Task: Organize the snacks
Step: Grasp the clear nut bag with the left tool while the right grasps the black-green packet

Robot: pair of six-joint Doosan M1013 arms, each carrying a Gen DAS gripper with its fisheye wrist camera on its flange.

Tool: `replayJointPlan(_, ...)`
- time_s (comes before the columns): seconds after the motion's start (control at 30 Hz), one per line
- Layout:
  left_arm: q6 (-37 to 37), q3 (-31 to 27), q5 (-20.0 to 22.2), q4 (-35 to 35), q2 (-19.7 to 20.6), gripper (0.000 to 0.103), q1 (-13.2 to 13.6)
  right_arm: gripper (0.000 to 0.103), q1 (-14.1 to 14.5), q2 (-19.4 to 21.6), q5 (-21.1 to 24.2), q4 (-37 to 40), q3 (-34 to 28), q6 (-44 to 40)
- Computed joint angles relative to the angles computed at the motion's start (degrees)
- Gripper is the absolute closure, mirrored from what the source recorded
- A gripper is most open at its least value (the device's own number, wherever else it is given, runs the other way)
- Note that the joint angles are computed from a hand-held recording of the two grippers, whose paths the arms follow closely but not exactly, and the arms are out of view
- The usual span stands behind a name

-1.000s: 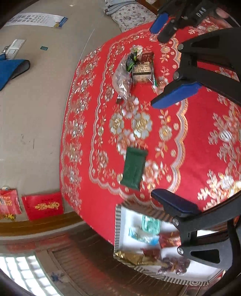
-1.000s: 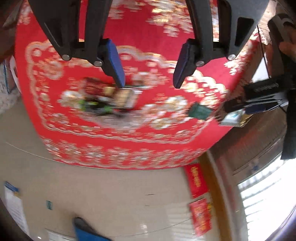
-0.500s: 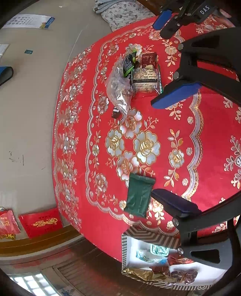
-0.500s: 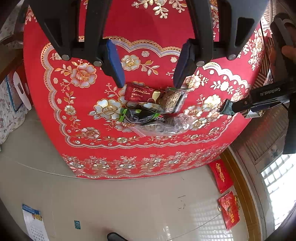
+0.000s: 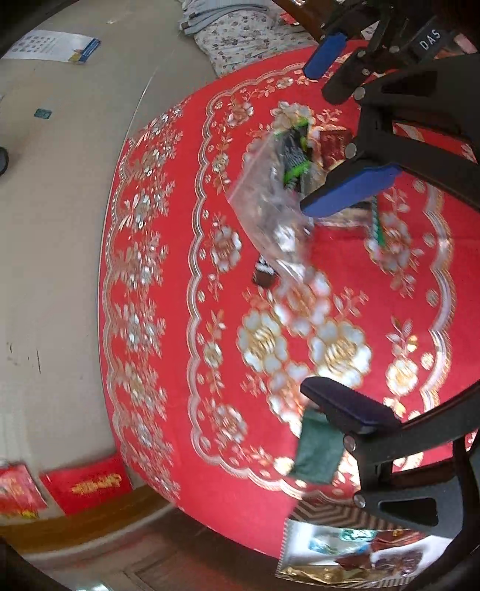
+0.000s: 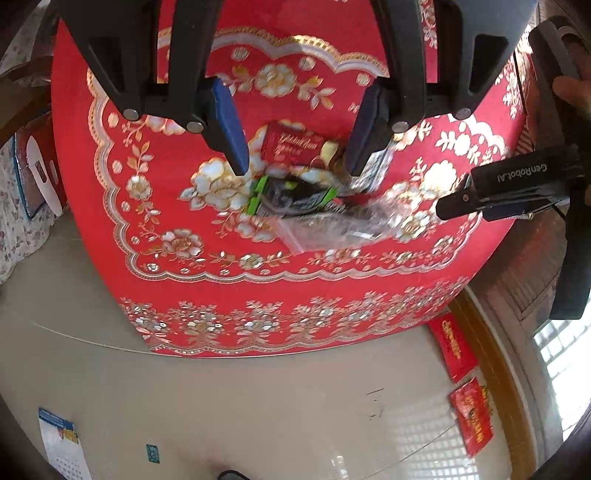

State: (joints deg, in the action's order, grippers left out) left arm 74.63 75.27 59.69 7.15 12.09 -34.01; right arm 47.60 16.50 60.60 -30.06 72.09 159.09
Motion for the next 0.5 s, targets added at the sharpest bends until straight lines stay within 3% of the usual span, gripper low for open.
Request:
replayJointPlan(0.27, 6.43, -5.38, 3.98, -1.49, 4.93, 0.015, -0.9, 0.048, -1.62, -0.81, -0.36, 1.29, 1.56, 0.41)
replayJointPlan(0.5, 11.48, -7.44, 6.09, -10.41, 7.03, 0.015, 0.16, 0.048, -2.71, -1.24, -1.52, 2.51, 2.93, 0.73)
